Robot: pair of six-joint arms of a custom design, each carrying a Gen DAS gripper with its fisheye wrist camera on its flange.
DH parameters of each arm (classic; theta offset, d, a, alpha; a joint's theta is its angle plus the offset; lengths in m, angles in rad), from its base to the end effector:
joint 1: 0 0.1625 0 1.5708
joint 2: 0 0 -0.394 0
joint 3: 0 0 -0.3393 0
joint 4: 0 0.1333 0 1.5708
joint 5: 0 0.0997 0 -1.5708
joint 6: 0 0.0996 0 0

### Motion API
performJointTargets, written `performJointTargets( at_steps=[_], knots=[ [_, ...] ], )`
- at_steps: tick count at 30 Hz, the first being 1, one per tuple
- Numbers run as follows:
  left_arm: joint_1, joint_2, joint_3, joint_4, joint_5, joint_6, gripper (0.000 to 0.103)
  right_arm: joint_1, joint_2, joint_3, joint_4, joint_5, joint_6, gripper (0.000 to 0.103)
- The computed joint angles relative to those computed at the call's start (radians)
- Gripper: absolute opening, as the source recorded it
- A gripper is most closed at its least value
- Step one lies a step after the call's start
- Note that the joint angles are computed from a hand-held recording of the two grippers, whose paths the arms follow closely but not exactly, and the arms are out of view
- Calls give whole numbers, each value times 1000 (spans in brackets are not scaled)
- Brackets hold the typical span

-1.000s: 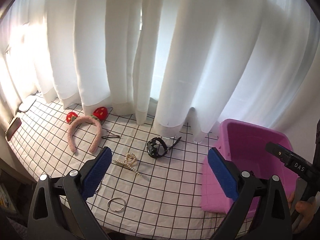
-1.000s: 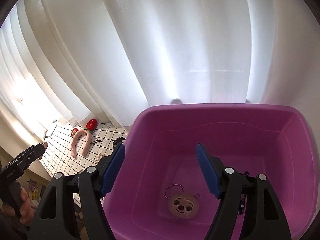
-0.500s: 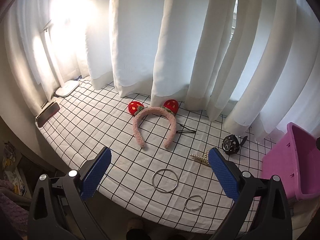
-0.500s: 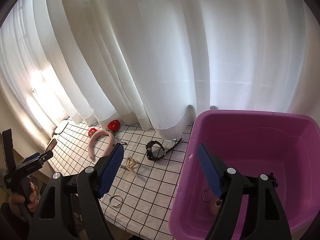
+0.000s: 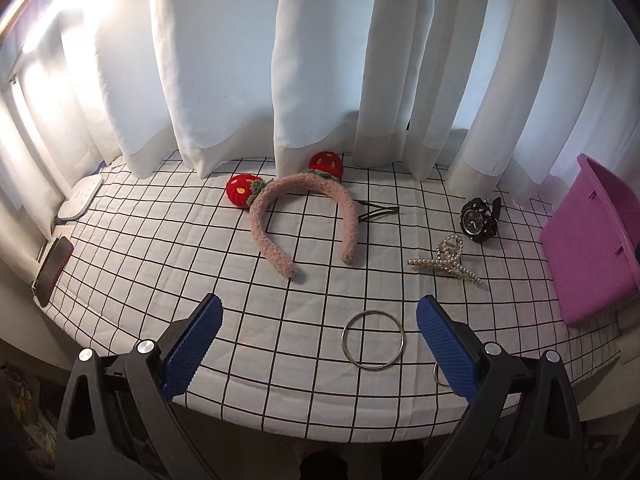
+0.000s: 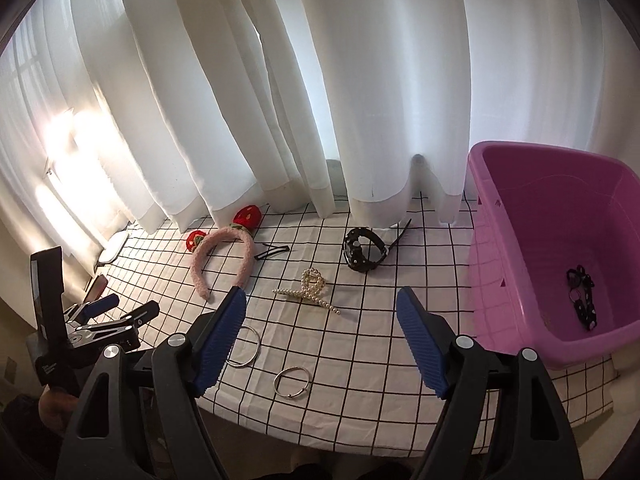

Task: Organize jewelry
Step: 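Move both open grippers toward the two silver rings on the table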

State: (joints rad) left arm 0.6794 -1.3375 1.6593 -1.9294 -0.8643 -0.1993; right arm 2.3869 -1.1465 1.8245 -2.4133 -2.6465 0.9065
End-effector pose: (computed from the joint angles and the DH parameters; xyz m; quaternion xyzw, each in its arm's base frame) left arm -0.2766 -0.4778 0.3665 0.3122 0.8846 -0.1942 0.2868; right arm 0.4192 -0.3316 0.2784 -0.0807 -0.8531 0.4333 0.2791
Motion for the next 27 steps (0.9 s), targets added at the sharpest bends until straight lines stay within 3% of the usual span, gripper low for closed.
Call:
performJointTargets(
  at_steps=[7,13,23,27],
  knots=[
    [60,1,52,-45,-74,142,96,-10,95,28,11,14,202,74],
    [90,13,102,-57,-87,181,96,-45,157,69,-35,58,248,74],
    [109,29,200,-186,-58,158,96,-107,254,127,-258,99,79,74],
    [108,27,277,-342,-25,226,96,-121,305,135,-349,83,-11,74]
  ],
)
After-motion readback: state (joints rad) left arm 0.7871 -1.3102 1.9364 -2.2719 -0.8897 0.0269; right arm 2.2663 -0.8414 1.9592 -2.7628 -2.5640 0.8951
